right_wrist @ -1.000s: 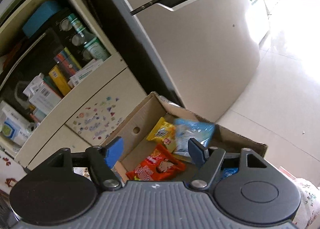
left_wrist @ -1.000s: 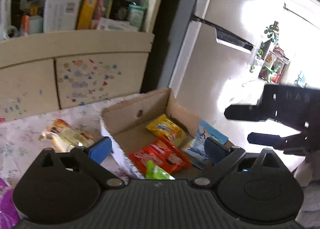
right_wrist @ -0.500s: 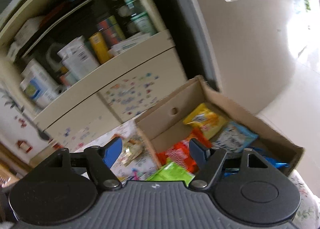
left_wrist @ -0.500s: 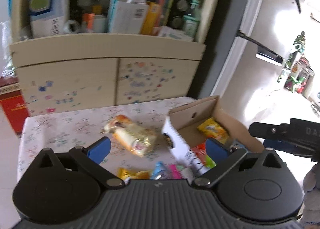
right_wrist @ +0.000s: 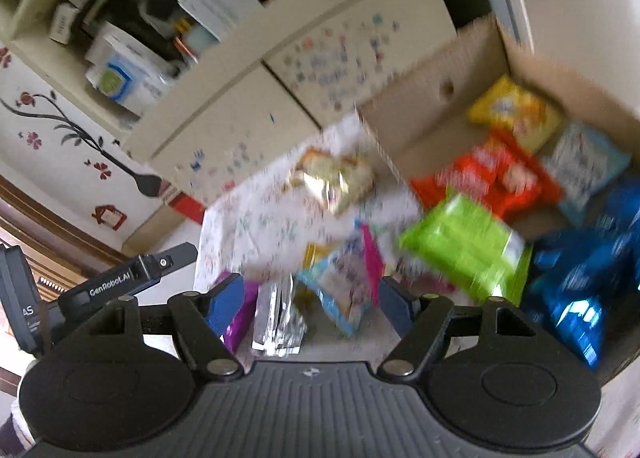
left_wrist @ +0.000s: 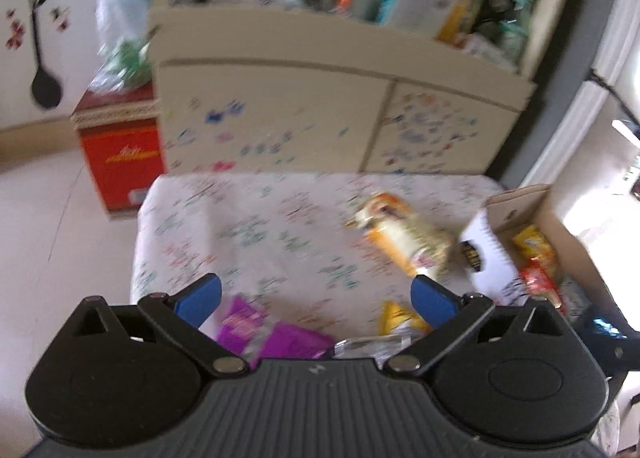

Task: Organize snacks
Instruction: 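Move both open grippers back over the remaining snack pile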

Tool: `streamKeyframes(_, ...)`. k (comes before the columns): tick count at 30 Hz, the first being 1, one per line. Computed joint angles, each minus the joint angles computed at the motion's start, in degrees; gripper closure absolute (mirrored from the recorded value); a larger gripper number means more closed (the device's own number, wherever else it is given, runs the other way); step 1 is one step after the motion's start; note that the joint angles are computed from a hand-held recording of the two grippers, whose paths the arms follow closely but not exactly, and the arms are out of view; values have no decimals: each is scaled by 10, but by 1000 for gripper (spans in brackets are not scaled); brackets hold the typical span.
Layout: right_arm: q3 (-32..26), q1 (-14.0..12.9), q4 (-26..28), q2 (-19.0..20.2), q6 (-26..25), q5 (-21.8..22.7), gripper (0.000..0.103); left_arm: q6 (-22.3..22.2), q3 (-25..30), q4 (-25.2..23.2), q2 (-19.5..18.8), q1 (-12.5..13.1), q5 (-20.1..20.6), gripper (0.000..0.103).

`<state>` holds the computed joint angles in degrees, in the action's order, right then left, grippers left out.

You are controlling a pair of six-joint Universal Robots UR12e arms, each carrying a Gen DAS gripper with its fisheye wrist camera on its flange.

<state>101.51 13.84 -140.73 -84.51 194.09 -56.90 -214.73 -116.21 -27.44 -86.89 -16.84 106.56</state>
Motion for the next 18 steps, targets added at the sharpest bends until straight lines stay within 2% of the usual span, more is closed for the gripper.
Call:
streamKeyframes(4, -2, 13, 14, 5, 32, -25, 23, -20, -10, -19, 10, 22, -39, 3)
streamKeyframes(7, -1, 21, 3, 11, 94, -48, 20, -28, -14, -25, 11, 30, -55, 3)
streamKeyframes(12, 2, 32, -38, 21, 212, -82, 18, -7, -10, -28, 7, 33, -60, 3)
streamKeyframes(15, -2, 42, -61, 29, 251, -117, 16, 5, -8, -26, 6, 35, -66, 3)
streamKeyframes(18, -7, 48, -60, 35, 272, -142, 15, 8, -9, -20, 6, 39, -71, 3)
